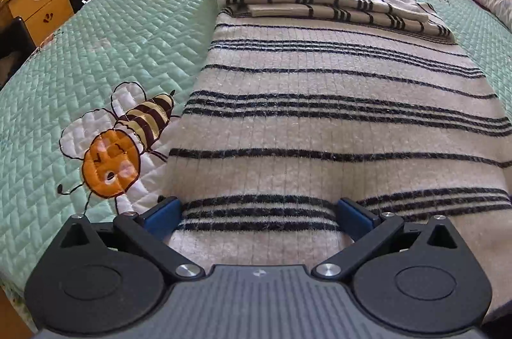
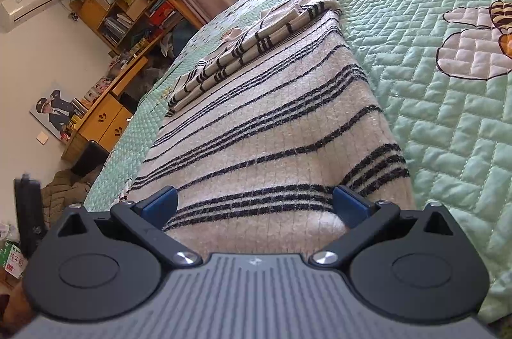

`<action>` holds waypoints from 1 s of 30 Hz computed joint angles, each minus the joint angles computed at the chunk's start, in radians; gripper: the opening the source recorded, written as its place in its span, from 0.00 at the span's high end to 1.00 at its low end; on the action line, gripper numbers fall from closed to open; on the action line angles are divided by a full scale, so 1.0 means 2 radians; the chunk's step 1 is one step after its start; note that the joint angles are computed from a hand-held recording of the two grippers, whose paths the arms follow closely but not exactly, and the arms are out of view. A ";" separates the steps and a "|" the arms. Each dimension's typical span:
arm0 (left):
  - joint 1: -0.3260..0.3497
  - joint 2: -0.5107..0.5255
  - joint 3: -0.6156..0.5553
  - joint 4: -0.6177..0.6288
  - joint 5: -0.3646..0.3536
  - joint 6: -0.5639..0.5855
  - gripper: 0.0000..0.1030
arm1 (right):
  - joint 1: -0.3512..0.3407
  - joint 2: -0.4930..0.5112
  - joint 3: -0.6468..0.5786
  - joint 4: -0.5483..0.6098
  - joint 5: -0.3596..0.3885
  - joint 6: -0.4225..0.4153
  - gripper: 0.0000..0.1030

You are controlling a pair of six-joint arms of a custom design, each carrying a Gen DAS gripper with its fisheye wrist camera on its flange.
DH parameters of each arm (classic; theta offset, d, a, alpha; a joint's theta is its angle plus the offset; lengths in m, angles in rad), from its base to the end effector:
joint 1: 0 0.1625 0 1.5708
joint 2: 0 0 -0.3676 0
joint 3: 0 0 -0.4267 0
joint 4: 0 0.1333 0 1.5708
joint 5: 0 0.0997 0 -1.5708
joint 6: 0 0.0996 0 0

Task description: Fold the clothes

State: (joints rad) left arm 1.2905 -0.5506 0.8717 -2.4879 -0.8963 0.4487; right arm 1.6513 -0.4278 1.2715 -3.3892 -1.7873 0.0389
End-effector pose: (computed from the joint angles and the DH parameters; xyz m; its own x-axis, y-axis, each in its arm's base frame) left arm -0.0457 -0.8655 0.2117 -0.6643 0.2361 -0.7092 0.5739 0.7690 -0.2816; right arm 0.1722 -0.7431 0.0241 -0.9888 0.1203 0.0883 -0.0067 0.5553 -0.8316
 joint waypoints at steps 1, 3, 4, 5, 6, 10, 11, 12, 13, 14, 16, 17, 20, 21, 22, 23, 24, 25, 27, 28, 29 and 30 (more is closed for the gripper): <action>-0.002 -0.006 0.008 -0.012 -0.008 0.004 0.04 | -0.001 0.000 0.000 0.000 0.001 0.002 0.00; -0.006 -0.018 0.022 -0.036 -0.023 0.012 0.02 | 0.001 0.002 -0.002 0.000 -0.003 0.001 0.00; -0.008 -0.025 0.036 -0.062 -0.031 0.026 0.00 | 0.002 0.003 -0.004 0.000 -0.006 -0.001 0.00; -0.010 -0.029 0.048 -0.090 -0.035 0.046 0.01 | 0.002 0.004 -0.005 -0.001 -0.009 -0.003 0.00; -0.011 -0.024 0.045 -0.097 -0.029 0.059 0.01 | 0.003 0.005 -0.006 -0.001 -0.012 -0.006 0.00; -0.002 0.018 -0.018 0.004 0.023 0.006 0.01 | 0.003 0.004 -0.004 -0.003 -0.009 -0.004 0.00; 0.004 0.019 -0.019 0.012 0.015 -0.004 0.00 | 0.001 0.001 0.000 -0.006 -0.003 0.001 0.00; 0.007 0.013 -0.009 -0.001 0.003 0.004 0.00 | -0.002 -0.004 0.008 -0.018 0.007 0.014 0.01; 0.007 0.011 -0.006 -0.007 0.001 0.009 0.00 | -0.005 -0.008 0.016 -0.031 0.017 0.028 0.01; 0.007 0.014 -0.011 0.000 0.002 0.009 0.00 | -0.007 -0.012 0.024 -0.056 0.022 0.038 0.01; 0.007 0.018 -0.025 0.018 0.003 0.004 0.00 | -0.007 -0.016 0.038 -0.127 0.004 0.036 0.01; 0.008 0.021 -0.033 0.029 0.000 -0.005 0.00 | -0.008 -0.018 0.045 -0.168 -0.009 0.037 0.01; 0.010 0.015 -0.025 0.029 -0.005 -0.004 0.00 | -0.014 -0.031 0.070 -0.304 -0.070 0.070 0.01; 0.009 0.012 -0.021 0.027 -0.005 -0.003 0.00 | -0.016 -0.038 0.079 -0.350 -0.099 0.082 0.01; 0.009 0.010 -0.017 0.025 -0.005 -0.002 0.00 | -0.017 -0.047 0.088 -0.398 -0.139 0.087 0.01; 0.008 0.007 -0.012 0.023 -0.005 -0.002 0.00 | -0.018 -0.057 0.099 -0.447 -0.174 0.086 0.01; 0.008 0.007 -0.012 0.023 -0.004 -0.003 0.00 | -0.021 -0.068 0.110 -0.495 -0.207 0.082 0.01; 0.007 0.009 -0.015 0.026 -0.001 -0.006 0.00 | -0.025 -0.084 0.125 -0.522 -0.231 0.085 0.00; 0.006 0.013 -0.020 0.029 0.004 -0.007 0.00 | -0.042 -0.135 0.176 -0.514 -0.259 0.128 0.00; 0.006 0.015 -0.022 0.030 0.005 -0.006 0.00 | -0.057 -0.161 0.197 -0.498 -0.246 0.147 0.00; 0.006 0.016 -0.025 0.033 0.006 -0.006 0.00 | -0.074 -0.187 0.215 -0.480 -0.227 0.163 0.00; 0.006 0.017 -0.028 0.038 0.006 -0.008 0.00 | -0.092 -0.213 0.232 -0.462 -0.208 0.178 0.00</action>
